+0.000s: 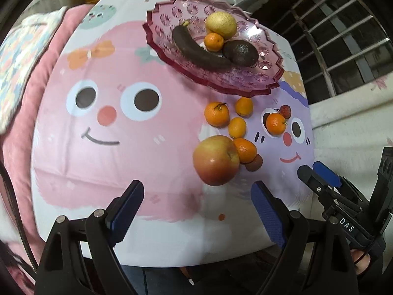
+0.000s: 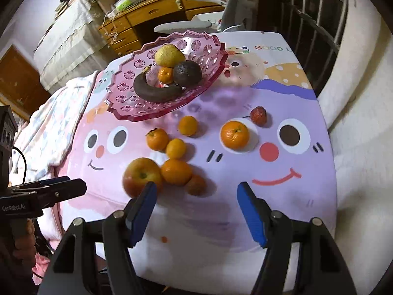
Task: Organize fruits
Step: 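Grasp the red apple with the left gripper while the right gripper grasps a mandarin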
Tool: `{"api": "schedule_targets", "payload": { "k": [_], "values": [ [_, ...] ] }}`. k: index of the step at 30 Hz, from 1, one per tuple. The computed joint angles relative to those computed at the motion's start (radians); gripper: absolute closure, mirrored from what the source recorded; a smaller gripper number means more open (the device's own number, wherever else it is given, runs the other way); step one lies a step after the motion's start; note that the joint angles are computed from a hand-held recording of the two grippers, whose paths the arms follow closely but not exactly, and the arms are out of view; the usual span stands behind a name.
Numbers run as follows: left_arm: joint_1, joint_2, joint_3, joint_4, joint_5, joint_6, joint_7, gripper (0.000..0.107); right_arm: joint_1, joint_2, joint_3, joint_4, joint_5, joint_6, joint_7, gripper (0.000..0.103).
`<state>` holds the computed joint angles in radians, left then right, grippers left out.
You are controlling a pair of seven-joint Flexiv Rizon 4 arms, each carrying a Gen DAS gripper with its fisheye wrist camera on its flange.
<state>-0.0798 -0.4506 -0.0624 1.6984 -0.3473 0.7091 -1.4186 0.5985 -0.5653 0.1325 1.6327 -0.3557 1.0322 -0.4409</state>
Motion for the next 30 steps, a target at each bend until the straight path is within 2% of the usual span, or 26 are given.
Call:
{"api": "schedule_targets", "payload": {
  "k": [9, 11, 16, 20, 25, 30],
  "values": [
    [-0.047, -0.057, 0.006, -0.005, 0.021, 0.047, -0.177, 0.018, -0.044, -0.038, -0.012, 0.022, -0.020, 0.065, -0.160, 0.035],
    [-0.051, -0.066, 0.002, 0.012, 0.013, 0.089, -0.207, 0.018, -0.042, -0.050, -0.028, 0.033, -0.036, 0.100, -0.177, 0.035],
    [-0.033, -0.089, -0.032, 0.062, -0.055, 0.195, -0.223, 0.018, -0.015, -0.081, -0.094, 0.059, -0.104, 0.200, -0.176, 0.035],
    [-0.013, -0.110, -0.071, 0.088, -0.128, 0.258, -0.207, 0.018, 0.006, -0.108, -0.141, 0.059, -0.153, 0.240, -0.169, 0.035],
    [-0.014, -0.137, -0.087, 0.080, -0.160, 0.285, -0.211, 0.022, 0.019, -0.148, -0.182, 0.046, -0.180, 0.281, -0.157, 0.035],
    [-0.023, -0.158, -0.086, 0.059, -0.158, 0.288, -0.229, 0.031, 0.004, -0.180, -0.170, 0.018, -0.172, 0.286, -0.188, 0.036]
  ]
}}
